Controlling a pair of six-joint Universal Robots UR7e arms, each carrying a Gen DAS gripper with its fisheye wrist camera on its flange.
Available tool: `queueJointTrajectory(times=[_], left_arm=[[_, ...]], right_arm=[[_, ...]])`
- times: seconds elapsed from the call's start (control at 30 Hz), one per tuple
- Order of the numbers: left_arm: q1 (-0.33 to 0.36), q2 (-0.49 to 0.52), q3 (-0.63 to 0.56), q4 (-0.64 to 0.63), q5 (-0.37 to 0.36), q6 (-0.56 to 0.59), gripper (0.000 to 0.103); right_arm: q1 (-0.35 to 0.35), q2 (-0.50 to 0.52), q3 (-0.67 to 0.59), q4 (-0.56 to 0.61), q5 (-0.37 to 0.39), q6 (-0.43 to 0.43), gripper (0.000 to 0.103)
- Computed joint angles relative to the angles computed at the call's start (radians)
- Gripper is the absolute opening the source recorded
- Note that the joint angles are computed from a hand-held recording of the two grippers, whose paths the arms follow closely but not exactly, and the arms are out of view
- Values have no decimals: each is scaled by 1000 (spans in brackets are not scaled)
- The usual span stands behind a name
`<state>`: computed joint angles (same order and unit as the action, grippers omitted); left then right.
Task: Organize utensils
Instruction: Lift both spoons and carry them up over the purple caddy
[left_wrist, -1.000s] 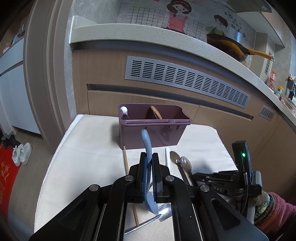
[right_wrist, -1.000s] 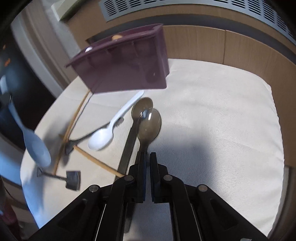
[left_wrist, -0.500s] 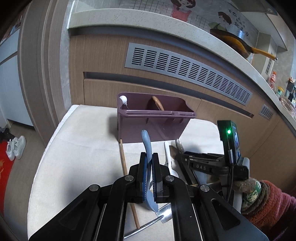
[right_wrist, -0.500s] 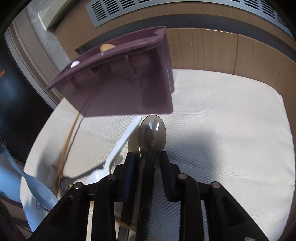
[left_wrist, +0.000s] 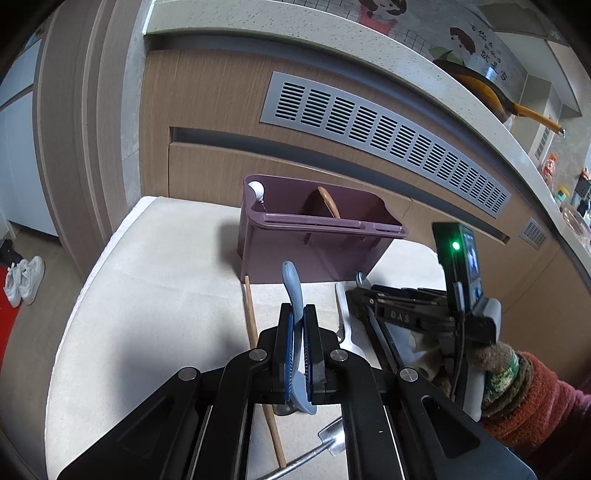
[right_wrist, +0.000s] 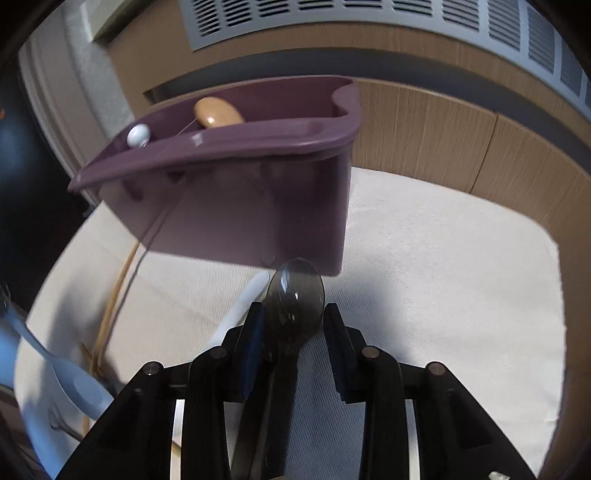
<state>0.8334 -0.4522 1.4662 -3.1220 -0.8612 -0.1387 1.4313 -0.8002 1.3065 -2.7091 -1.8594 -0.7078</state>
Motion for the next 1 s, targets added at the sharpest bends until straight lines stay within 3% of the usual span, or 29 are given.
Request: queueJointTrajectory(times=[0.13, 0.27, 0.8, 0.9, 1.0], left_arm=[[0, 3, -1, 1, -2, -1, 5], [-5, 2, -1, 7, 8, -2, 5], [-75, 13, -14, -19, 59, 23, 5], [-106, 0, -51, -54, 68, 94, 5], [-134, -2, -130, -87, 78, 210, 5]], right_arm=[[-5, 32, -85, 106, 17, 74, 33], [0, 38, -91, 100, -5, 46, 30], [-20, -240, 255, -131, 252, -109, 30], [-18, -300, 301, -164, 332, -128, 30], [15, -333, 323, -306, 438, -152, 30]])
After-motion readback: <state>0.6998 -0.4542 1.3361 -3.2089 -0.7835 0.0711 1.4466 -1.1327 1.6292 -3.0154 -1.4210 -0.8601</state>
